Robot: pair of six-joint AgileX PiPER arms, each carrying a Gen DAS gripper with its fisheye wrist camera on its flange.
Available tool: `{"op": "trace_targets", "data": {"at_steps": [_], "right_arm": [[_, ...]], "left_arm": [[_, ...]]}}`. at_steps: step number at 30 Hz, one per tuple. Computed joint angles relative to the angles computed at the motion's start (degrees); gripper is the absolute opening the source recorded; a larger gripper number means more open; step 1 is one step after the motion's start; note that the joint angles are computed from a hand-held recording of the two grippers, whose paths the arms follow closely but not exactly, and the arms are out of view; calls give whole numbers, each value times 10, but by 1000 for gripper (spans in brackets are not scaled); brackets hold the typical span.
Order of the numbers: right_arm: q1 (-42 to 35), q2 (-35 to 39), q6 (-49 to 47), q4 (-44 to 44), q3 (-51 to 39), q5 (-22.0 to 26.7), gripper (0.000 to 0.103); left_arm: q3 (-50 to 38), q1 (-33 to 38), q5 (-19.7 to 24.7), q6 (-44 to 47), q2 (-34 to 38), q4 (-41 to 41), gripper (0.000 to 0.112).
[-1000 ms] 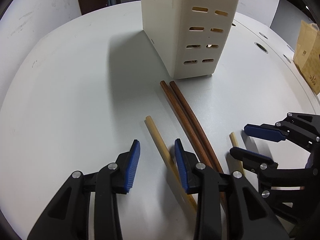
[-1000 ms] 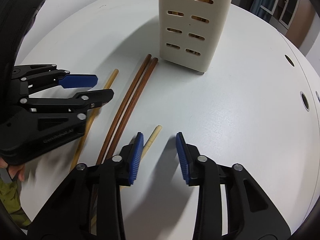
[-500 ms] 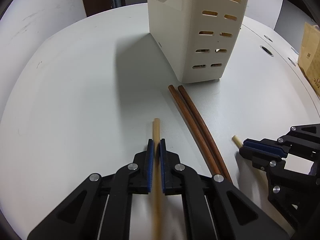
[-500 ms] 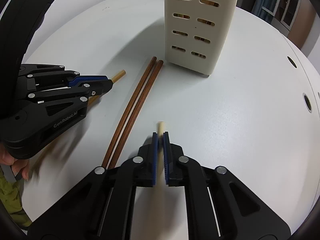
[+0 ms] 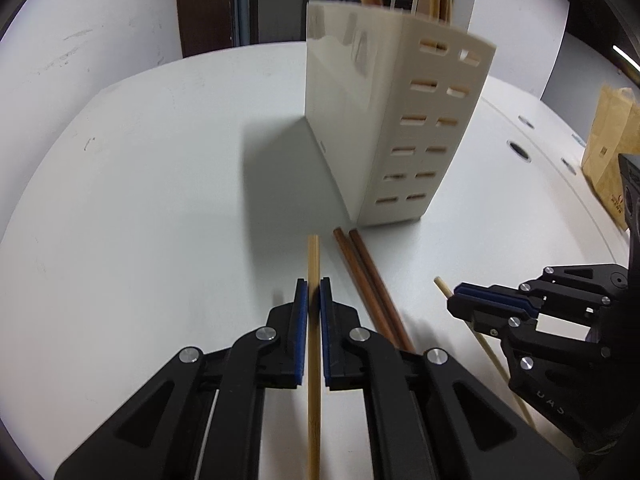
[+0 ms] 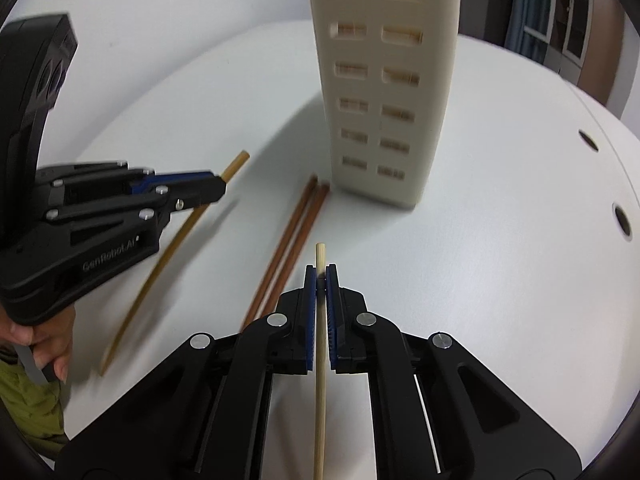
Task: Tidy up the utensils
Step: 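Close the right tool on a light chopstick while the left tool grasps another light one, then lift both held light chopsticks above the cream holder and lower them in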
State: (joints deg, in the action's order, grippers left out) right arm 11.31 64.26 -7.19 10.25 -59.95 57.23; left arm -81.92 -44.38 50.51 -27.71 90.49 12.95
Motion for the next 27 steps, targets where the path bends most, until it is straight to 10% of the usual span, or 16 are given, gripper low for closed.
{"op": "trace_targets", "data": {"at_steps": [27], "right_arm": [[-140, 21, -136, 147, -207, 63, 4]], "left_arm": [[-149, -91, 66, -100, -32, 145, 6]]}}
